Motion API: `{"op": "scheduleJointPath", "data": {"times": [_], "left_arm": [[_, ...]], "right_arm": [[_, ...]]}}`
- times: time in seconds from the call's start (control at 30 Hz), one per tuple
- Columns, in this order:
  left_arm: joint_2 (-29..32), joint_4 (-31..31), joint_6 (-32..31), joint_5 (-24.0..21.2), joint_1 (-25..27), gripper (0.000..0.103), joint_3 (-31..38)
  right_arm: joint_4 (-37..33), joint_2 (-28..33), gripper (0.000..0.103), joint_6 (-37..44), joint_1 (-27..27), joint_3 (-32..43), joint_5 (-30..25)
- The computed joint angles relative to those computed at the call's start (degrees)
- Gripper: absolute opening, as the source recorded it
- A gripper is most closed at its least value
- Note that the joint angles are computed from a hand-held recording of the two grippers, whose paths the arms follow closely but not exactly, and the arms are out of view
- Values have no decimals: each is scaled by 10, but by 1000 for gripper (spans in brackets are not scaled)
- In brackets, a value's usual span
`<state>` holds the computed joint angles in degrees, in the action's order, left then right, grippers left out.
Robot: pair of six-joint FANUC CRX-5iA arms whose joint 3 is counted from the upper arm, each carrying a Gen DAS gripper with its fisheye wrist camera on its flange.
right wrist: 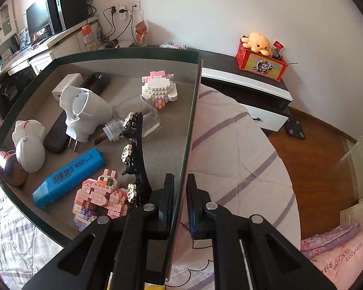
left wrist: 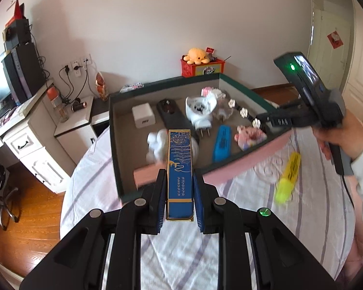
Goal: Organize rigid objects
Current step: 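Carry the blue-gold box into the pink box and open the left tool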
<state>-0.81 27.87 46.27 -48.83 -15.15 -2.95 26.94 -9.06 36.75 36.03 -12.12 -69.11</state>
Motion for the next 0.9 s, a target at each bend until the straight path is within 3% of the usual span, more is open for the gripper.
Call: {"op": "scheduleJointPath", "data": {"times": [0.33, 0.6, 0.8, 0.9], "left_arm": [[101, -1, 23, -37, -44, 20, 114], [161, -37, 59, -65, -77, 20, 180], [162, -52, 76, -57, -83, 22, 177], [155, -60, 87, -46, -83, 40, 172]], "right_arm": [[0, 16, 10, 11, -2, 17, -15], [-4, 22, 10, 21, -4, 25, -22], [-5, 23, 10, 23, -6, 27, -22], [-7, 21, 10, 24, -7, 25, -22]]}}
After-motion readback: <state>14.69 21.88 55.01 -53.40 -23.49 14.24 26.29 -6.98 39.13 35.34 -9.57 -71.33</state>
